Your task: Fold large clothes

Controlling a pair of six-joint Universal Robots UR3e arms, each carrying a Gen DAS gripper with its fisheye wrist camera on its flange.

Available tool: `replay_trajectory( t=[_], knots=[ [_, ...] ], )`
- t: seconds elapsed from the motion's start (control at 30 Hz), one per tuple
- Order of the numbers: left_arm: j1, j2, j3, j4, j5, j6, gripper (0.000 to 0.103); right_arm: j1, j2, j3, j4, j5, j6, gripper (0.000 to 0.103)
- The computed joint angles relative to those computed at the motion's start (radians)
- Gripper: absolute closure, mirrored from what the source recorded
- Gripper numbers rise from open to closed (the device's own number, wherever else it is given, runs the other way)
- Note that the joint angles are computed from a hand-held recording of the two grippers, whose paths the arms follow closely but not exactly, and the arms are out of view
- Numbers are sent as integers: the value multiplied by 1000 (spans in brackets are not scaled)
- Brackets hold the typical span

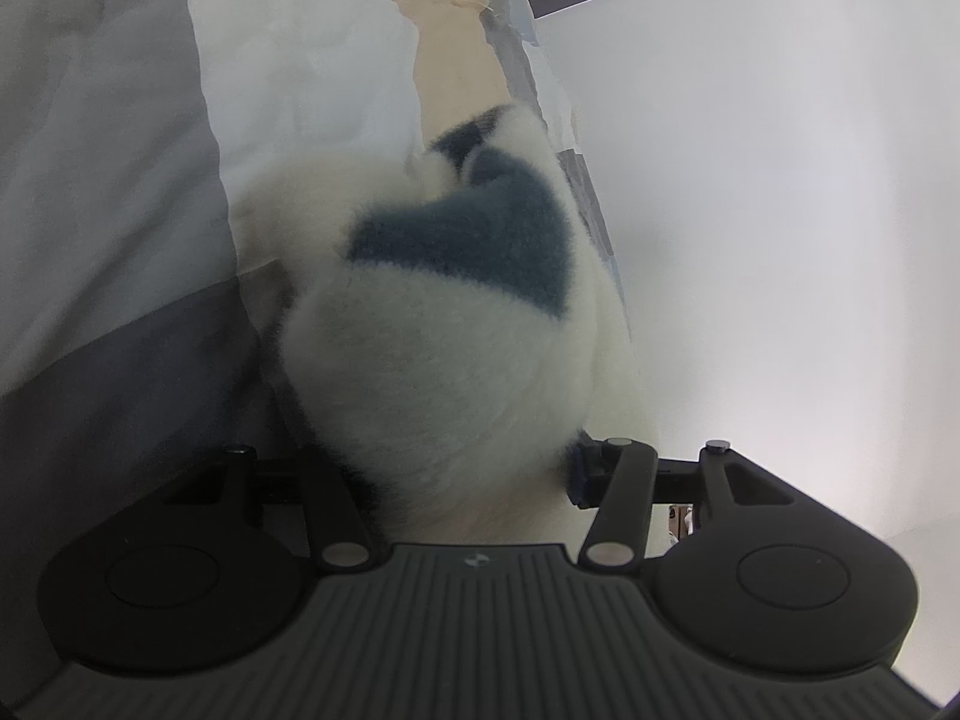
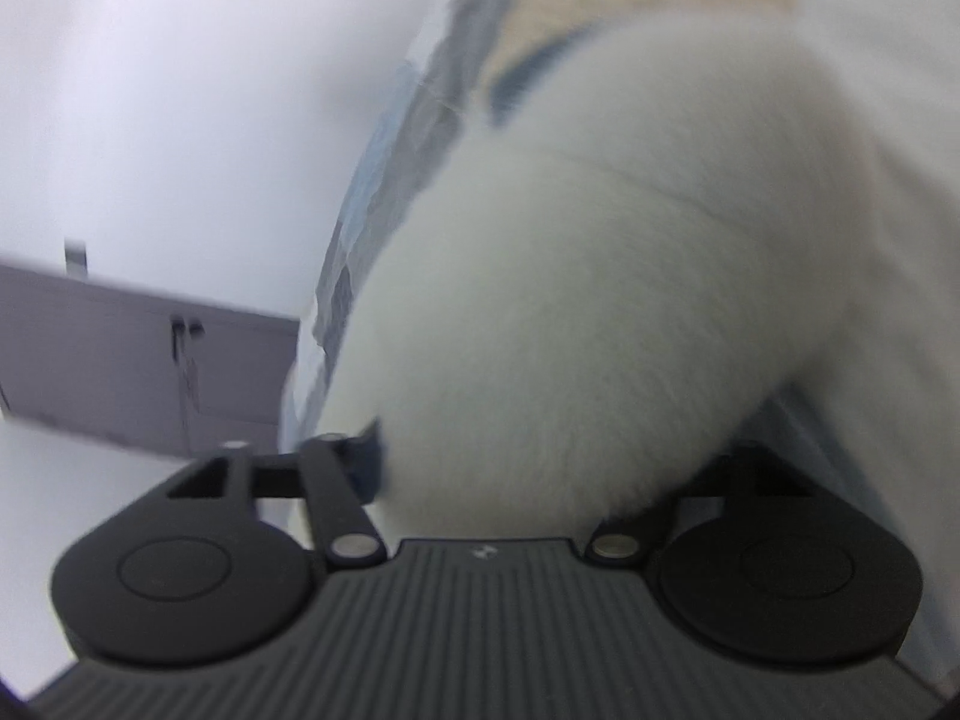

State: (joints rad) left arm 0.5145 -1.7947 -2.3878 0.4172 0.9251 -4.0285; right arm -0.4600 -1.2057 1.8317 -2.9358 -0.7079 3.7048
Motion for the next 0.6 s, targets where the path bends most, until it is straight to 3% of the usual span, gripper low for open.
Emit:
replay_trajectory(
  t=[0.07, 0.2, 0.27, 0.4, 0.6],
  knots=[
    [3, 35, -19, -13, -4, 6, 47, -9, -38, 9, 11, 21, -40, 58],
    [27, 138, -78, -67, -49, 36, 48, -88, -130, 88, 37, 103, -161, 61],
    [48, 197, -112, -101, -80, 57, 49, -176, -216, 135, 156, 173, -279, 61],
    [78, 307, -150, -174, -140, 80, 50, -246, -347, 208, 257, 238, -365, 62],
    [48, 435, -75, -287, -191, 24, 50, -374, -479, 136, 633, 364, -560, 62]
  ],
)
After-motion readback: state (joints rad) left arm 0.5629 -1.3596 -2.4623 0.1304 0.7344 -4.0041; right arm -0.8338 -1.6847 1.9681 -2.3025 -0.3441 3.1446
